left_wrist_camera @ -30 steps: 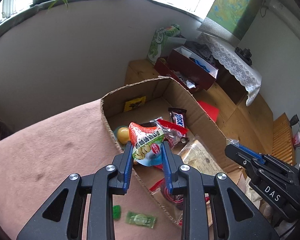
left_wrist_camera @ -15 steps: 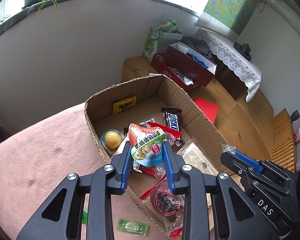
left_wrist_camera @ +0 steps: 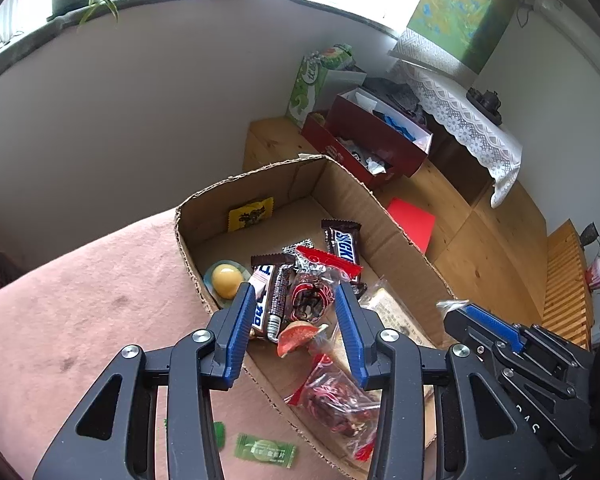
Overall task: Organize snacks
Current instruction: 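Open the left gripper to drop the candy cup in the box while the right releases the green candy, then withdraw both open grippers from the box back over the green candies on the cloth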
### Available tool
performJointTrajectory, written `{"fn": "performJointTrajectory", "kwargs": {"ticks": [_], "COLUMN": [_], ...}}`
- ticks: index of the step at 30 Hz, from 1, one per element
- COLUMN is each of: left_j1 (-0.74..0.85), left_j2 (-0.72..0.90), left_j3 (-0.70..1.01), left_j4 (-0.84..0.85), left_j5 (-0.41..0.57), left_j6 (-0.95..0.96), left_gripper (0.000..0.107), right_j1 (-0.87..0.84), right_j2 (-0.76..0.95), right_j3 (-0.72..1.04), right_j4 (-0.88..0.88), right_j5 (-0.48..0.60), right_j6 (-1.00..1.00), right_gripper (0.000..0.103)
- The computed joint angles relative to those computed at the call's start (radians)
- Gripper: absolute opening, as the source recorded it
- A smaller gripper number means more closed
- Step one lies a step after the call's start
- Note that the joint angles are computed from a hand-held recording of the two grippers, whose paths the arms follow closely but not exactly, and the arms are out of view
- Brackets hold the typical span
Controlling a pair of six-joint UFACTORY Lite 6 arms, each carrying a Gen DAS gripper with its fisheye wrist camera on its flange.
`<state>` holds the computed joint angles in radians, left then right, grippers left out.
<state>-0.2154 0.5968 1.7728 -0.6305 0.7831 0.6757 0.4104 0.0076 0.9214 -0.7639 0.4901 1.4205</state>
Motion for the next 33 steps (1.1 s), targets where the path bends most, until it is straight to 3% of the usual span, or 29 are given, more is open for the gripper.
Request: {"fn": "performJointTrajectory", "kwargs": {"ticks": [1,2,9,16,19,24,29,33], "left_j1": [0.005,0.011,0.069,0.178,0.232,0.307,0.344,0.361], "left_j2": [-0.005,-0.007,-0.045,-0.098,-0.113,-0.108,-0.084,-0.075], "left_j3": [-0.001,-0.001,-0.022,-0.084,-0.110,-0.137,-0.161,-0.186], "left_j4": [0.001,-0.003,-0.025,-0.042,-0.053,-0.067,-0.065,-0.069], "left_j5": [0.000,0.005,0.023,0.044,0.058,0.100,0.112,0.123], "left_j6": [-0.001,0.002,0.042,0.110,0.142,0.193,0.222,0.250], "left_gripper": [0.040,0.040,0.040,0.040,0.040,0.040,0.040,0.040], "right_j1": [0.006,0.013,0.067,0.260,0.356,0.449,0.487,0.464], "right_j2": [-0.006,-0.014,-0.072,-0.103,-0.069,0.034,0.205,0.274], "right_j3": [-0.002,-0.007,-0.032,-0.070,-0.059,-0.031,0.080,0.103], "right_j4": [-0.007,-0.020,-0.006,-0.112,-0.150,-0.188,-0.197,-0.179], "right_j5": [0.006,0.013,0.024,0.030,0.013,-0.119,-0.106,-0.154], "right_j6": [0.011,0.025,0.041,0.240,0.304,0.362,0.351,0.354], "right_gripper": [0.048,0.049,0.049,0.049,0.049,0.049,0.043,0.035]}}
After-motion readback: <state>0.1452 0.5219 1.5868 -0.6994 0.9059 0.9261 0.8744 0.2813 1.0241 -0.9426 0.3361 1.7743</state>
